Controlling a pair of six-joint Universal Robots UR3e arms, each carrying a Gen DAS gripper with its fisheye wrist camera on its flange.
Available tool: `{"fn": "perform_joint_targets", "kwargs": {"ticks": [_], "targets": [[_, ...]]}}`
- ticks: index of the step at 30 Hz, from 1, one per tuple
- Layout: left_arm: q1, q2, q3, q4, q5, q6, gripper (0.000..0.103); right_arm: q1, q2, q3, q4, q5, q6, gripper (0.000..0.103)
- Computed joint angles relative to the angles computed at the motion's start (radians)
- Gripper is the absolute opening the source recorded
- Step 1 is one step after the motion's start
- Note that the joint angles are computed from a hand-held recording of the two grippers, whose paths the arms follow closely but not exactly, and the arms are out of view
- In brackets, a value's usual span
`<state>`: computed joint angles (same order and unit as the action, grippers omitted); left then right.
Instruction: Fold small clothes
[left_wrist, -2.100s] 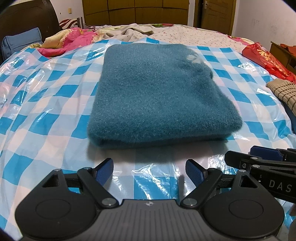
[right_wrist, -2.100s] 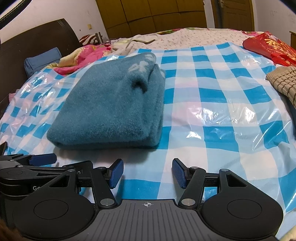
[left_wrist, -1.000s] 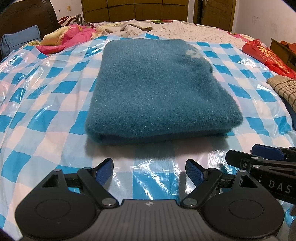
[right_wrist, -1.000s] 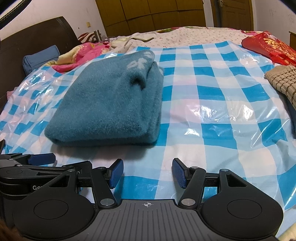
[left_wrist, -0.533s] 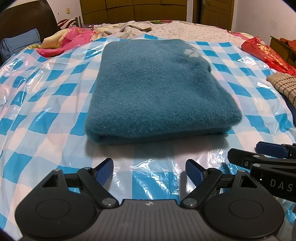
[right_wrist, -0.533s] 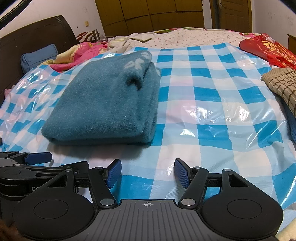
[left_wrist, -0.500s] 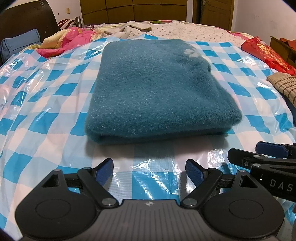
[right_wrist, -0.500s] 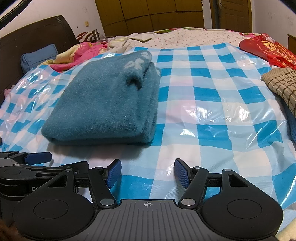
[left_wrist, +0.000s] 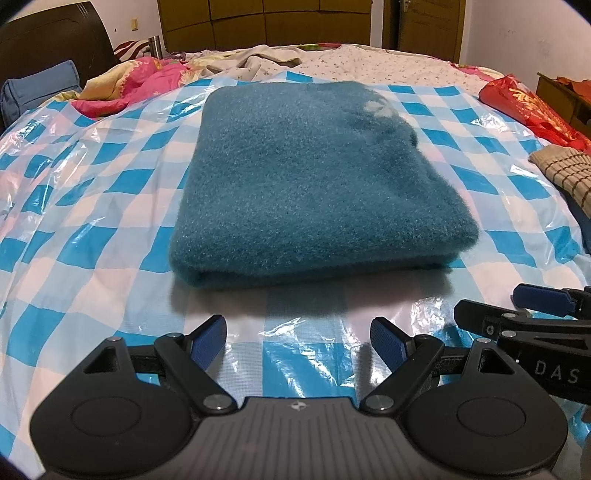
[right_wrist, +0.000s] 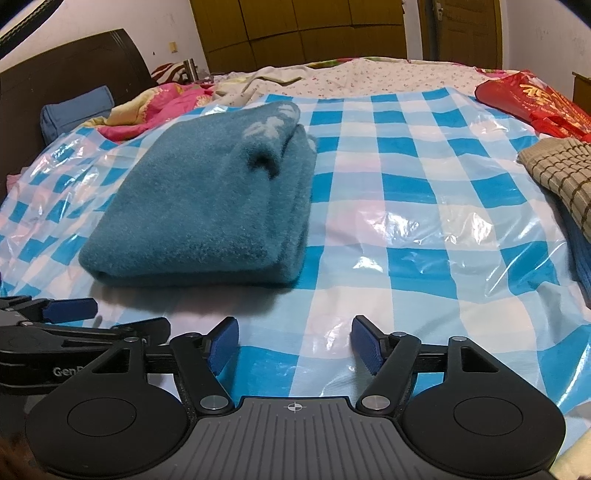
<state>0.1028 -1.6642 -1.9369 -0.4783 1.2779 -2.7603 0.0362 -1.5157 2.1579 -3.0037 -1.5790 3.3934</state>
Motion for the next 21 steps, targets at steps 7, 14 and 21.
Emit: {"fn": "perform_joint_targets", "kwargs": {"ticks": [7,14,21], "targets": [[0.003,0.004,0.0,-0.008,-0.005,-0.002,0.095,0.013,0.012,-0.003,-0.01,-0.033,-0.008,0.069],[0.004,0.002,0.003,-0.015,-0.009,0.002,0.095,0.014,0.025,-0.004,-0.016,-0.045,-0.005,0.069],[-0.007,-0.014,0.019,-0.024,0.006,-0.001,0.095,0.016,0.037,-0.007,-0.025,-0.047,-0.007,0.07]]}}
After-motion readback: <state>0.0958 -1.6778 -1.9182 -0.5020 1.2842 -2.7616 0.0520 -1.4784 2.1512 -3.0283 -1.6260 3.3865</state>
